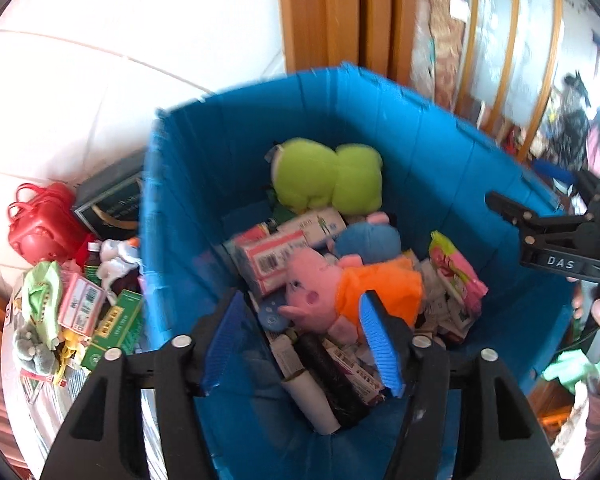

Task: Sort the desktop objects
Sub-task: 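Move both empty tools back to the pile on the table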

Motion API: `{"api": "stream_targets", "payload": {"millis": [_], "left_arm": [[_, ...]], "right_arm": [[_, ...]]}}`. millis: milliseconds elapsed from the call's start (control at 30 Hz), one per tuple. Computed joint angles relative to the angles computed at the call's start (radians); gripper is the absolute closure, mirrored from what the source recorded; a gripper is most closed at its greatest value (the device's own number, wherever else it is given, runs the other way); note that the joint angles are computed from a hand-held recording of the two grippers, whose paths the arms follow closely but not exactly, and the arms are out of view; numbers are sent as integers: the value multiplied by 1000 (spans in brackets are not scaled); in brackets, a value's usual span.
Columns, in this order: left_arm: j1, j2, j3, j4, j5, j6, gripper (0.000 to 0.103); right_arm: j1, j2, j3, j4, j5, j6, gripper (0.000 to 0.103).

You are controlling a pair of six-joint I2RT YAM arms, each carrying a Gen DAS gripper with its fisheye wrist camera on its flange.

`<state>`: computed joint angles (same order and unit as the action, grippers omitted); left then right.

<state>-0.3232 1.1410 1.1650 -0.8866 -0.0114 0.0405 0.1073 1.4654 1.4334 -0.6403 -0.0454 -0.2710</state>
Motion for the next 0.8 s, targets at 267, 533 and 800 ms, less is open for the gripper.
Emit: {"api": "stream_targets", "payload": {"millis": [267,533,800], "left_arm": [[529,-215,-72,50,334,271,27],[1206,89,8,62,694,645,27],[1428,529,213,139,656,868,27]], "right_arm": [[114,-206,-23,-38,-61,164,0],[639,-221,87,-87,297,373,0],[1005,72,352,-146,458,622,0]]}}
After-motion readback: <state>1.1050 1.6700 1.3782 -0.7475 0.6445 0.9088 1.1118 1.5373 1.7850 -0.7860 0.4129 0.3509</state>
